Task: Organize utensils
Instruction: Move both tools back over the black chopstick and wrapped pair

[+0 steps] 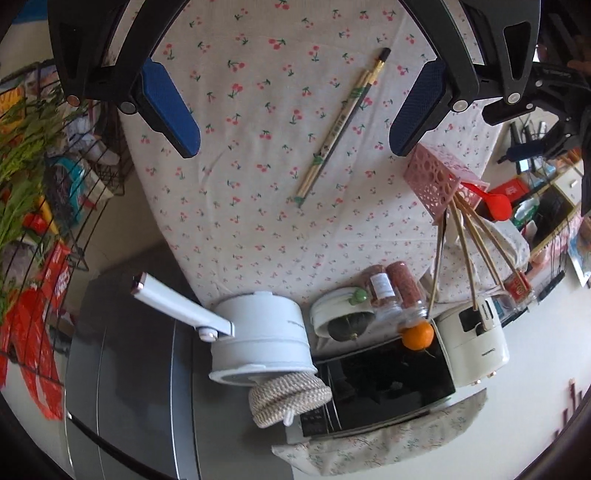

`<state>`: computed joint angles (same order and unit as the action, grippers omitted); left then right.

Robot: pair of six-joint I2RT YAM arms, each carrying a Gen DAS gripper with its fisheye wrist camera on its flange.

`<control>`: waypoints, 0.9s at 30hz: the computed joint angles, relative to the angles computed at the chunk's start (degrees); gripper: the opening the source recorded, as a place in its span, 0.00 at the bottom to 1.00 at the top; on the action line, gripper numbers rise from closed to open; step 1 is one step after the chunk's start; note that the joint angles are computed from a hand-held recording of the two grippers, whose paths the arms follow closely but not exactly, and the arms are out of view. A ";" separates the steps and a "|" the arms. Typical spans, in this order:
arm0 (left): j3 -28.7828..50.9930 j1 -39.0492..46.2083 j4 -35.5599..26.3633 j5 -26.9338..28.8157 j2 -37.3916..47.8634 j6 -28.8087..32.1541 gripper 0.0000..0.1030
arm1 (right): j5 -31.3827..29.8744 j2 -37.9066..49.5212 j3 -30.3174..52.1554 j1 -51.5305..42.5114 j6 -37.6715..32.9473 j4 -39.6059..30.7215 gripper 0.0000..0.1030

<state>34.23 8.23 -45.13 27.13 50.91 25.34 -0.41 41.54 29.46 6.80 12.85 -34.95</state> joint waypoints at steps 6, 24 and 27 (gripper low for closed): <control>-2.75 -25.45 6.06 -15.02 1.61 -14.22 0.99 | -7.80 3.57 -0.62 -14.80 -5.43 -0.23 1.00; 18.75 -35.28 14.69 -17.96 41.61 -36.17 0.56 | -20.70 17.06 3.69 -36.02 -13.04 0.68 1.00; 19.51 -35.09 15.54 -15.96 43.66 -36.48 0.32 | -21.99 18.64 4.27 -36.55 -12.25 1.05 1.00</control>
